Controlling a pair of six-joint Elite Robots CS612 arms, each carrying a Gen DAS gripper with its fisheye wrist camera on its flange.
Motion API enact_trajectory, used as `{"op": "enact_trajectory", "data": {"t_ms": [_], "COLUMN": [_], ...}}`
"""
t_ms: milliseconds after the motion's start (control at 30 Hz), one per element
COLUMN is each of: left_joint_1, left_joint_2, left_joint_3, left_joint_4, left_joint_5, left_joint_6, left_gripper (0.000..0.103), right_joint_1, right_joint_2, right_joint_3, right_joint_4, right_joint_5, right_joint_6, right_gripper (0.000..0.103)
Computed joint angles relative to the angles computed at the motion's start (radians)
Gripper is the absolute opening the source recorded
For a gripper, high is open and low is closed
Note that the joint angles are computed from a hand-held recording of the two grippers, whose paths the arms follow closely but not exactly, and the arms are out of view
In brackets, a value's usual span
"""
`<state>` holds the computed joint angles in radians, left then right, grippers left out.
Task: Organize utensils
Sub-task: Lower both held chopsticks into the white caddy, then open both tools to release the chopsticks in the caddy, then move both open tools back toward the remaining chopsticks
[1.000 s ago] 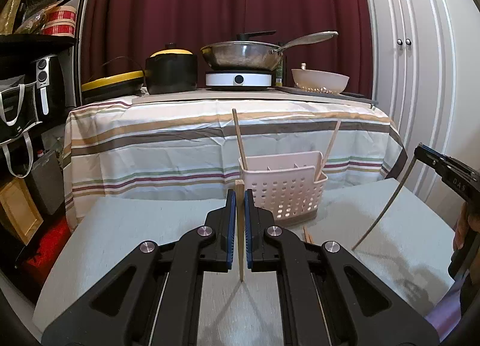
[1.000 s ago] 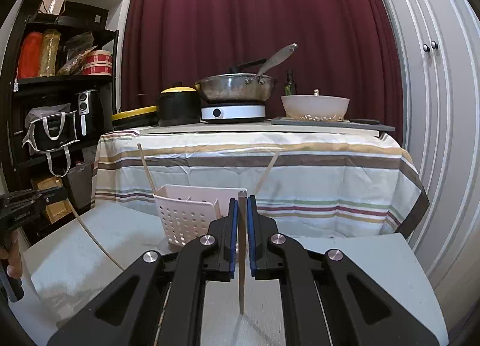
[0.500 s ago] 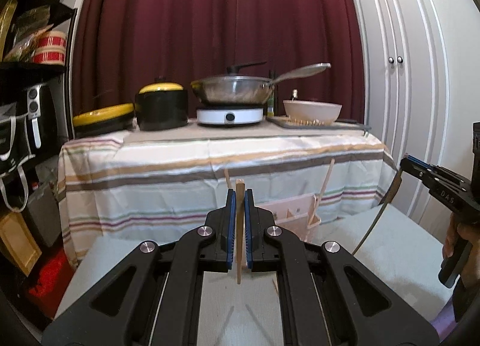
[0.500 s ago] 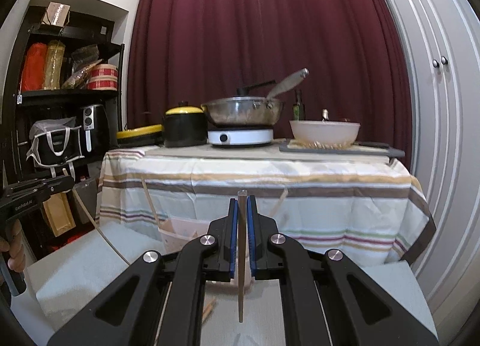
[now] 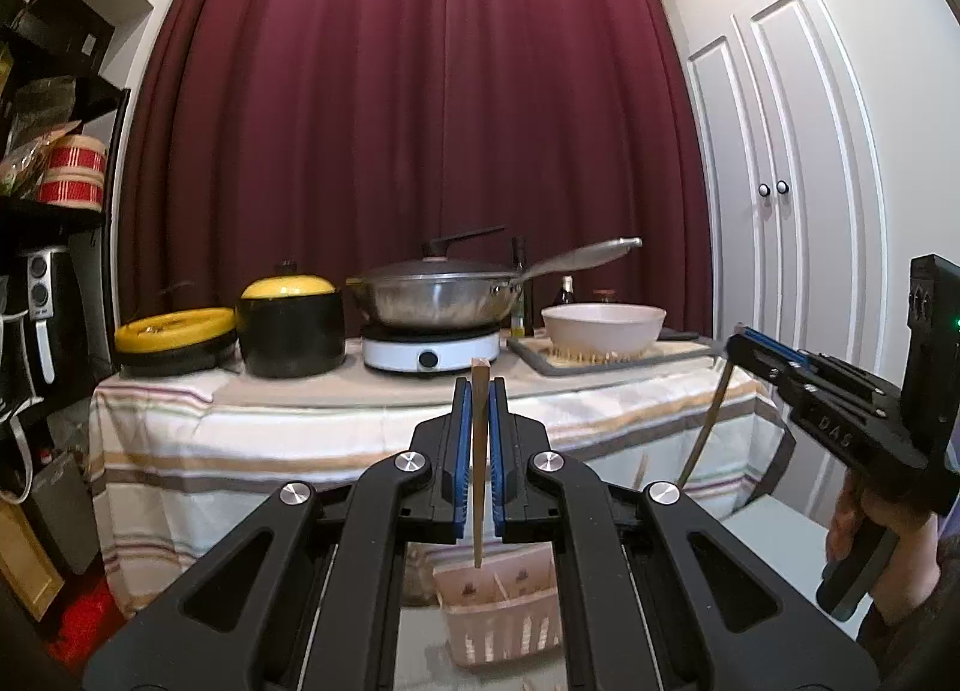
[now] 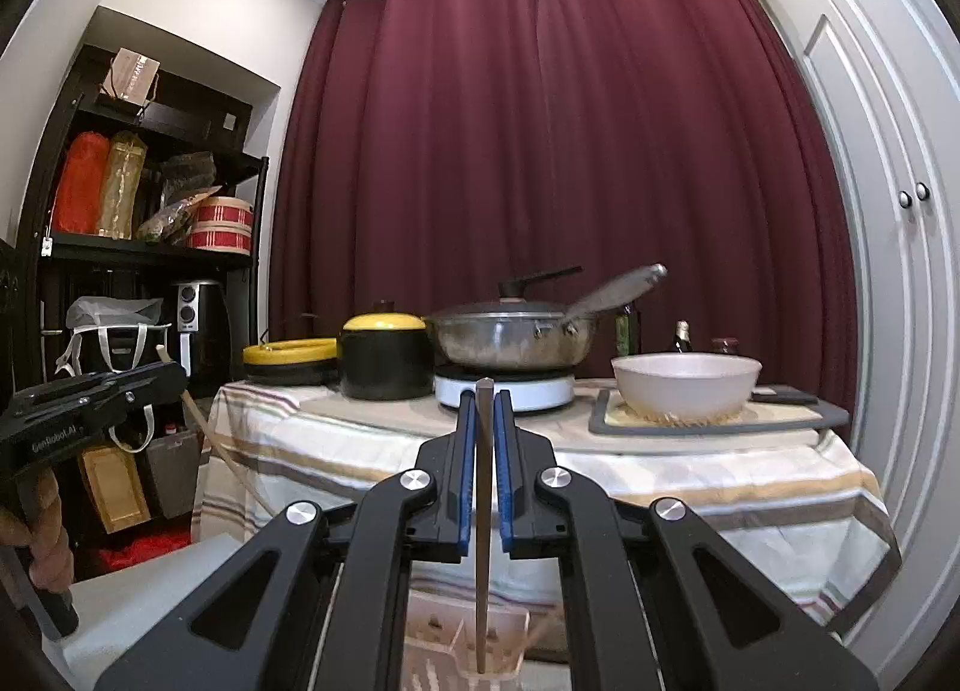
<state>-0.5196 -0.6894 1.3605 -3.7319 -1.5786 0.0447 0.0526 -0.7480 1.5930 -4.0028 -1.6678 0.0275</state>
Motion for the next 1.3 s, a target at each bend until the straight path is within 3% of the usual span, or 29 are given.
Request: {"op": "enact_trajectory", "data": {"t_ms": [333, 733, 767, 800, 867, 900, 1133, 1300], "left_joint_1": [0.0, 0.01, 0.01, 0.012, 0.013, 0.013, 0.004, -0.002], "left_joint_2": [0.06, 0.105, 0.109, 0.112, 0.114, 0.114, 0.079, 0.043], "left_joint_3": [-0.087, -0.136, -0.139, -0.143, -0.143, -0.14, -0.061, 0.026], "left_joint_4": [0.107, 0.234, 0.243, 0.258, 0.268, 0.266, 0.169, 0.122], "left_joint_5": [0.001, -0.016, -0.014, -0.018, -0.019, -0.014, 0.019, 0.028], "left_joint_6": [-0.019, -0.019, -0.026, -0.034, -0.048, -0.053, -0.038, -0.04], "left_gripper": [0.006, 0.007, 0.01, 0.013, 0.034, 0.039, 0.067, 0.068], "right_joint_1": [-0.012, -0.028, -0.027, -0.027, -0.024, -0.023, -0.009, -0.001], "right_joint_2": [0.073, 0.124, 0.126, 0.127, 0.123, 0.121, 0.08, 0.045], "right_joint_3": [-0.106, -0.128, -0.128, -0.127, -0.118, -0.113, -0.039, 0.043], "right_joint_4": [0.073, 0.17, 0.178, 0.179, 0.174, 0.164, 0.1, 0.065], "right_joint_5": [0.019, 0.045, 0.044, 0.042, 0.035, 0.028, -0.011, -0.024], "right_joint_6": [0.021, 0.094, 0.096, 0.096, 0.095, 0.095, 0.061, 0.07], "right_gripper": [0.007, 0.007, 0.01, 0.02, 0.038, 0.044, 0.055, 0.055]}}
